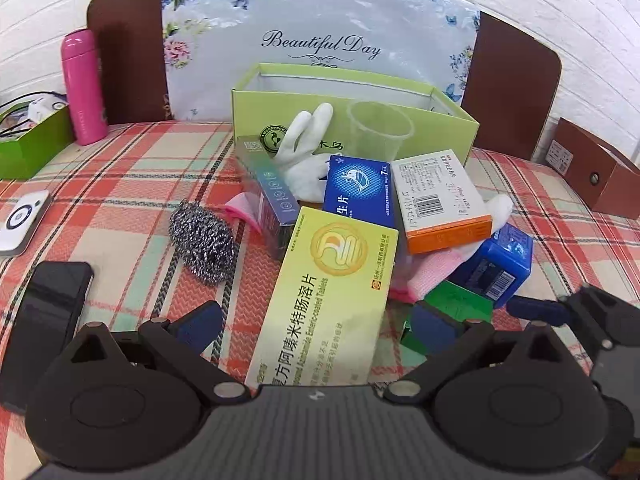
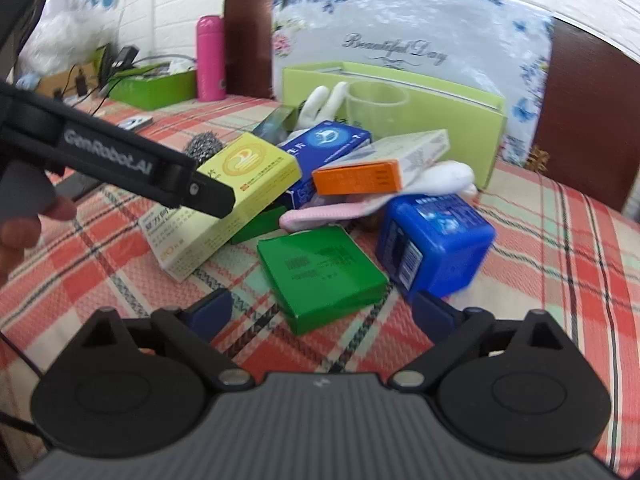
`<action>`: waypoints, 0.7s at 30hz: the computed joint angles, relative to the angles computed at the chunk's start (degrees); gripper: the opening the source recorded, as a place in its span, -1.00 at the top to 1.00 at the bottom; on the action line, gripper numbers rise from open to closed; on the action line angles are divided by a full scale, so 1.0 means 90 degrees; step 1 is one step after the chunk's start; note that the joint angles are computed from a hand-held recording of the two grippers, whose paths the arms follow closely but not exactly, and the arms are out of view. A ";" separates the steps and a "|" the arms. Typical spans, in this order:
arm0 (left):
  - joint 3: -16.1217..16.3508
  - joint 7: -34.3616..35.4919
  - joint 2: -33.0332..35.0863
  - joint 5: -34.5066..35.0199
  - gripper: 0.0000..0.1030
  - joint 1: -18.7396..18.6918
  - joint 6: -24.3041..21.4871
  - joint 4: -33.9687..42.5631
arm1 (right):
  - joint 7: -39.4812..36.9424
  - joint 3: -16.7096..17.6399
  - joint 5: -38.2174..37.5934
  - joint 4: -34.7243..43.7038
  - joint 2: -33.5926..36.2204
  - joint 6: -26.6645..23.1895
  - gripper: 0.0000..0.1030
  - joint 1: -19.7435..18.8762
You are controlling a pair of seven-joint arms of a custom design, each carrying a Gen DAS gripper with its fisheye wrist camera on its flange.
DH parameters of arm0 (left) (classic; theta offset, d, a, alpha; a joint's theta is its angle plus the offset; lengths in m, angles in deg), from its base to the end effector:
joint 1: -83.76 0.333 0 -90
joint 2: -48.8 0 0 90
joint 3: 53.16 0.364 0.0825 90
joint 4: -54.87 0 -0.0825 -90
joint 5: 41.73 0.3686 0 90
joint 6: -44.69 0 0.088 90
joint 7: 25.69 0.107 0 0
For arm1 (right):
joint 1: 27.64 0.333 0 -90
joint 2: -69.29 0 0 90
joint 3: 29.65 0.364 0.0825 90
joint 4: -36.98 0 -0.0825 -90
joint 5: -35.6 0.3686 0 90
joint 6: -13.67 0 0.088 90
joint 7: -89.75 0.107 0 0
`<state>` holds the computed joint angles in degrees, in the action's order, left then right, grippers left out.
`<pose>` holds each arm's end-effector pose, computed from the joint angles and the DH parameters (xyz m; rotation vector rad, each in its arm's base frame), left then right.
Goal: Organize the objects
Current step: 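Grasp the green box with the right tool while the left grasps the yellow medicine box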
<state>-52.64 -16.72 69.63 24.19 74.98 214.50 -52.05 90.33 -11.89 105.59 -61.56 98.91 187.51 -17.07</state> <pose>0.6451 -0.1568 0.4311 -1.8826 1.5457 -0.7988 0.6629 0.2338 0.3975 -2.0917 0.8818 -0.5094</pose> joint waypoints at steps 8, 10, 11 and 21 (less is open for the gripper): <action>-0.0378 0.1725 0.0311 -0.1128 -0.79 0.0344 0.0166 0.0202 | 0.0735 -0.0252 -0.0674 0.0448 0.0359 -0.0462 -0.39 0.0110; -0.0528 0.2170 0.0401 -0.1596 -0.67 0.0433 0.0081 0.0239 | 0.1472 -0.0625 -0.1074 0.0154 0.0165 -0.0208 -0.38 0.0415; -0.0540 0.2289 0.0438 -0.1756 -0.50 0.0426 0.0064 0.0251 | 0.1984 -0.0862 -0.1367 -0.0015 0.0035 -0.0220 -0.37 0.0577; 0.0009 0.1980 0.0273 -0.1391 -0.35 -0.0070 0.0070 -0.0026 | 0.1978 -0.0508 -0.1550 -0.0274 -0.0207 -0.0510 -0.38 0.0279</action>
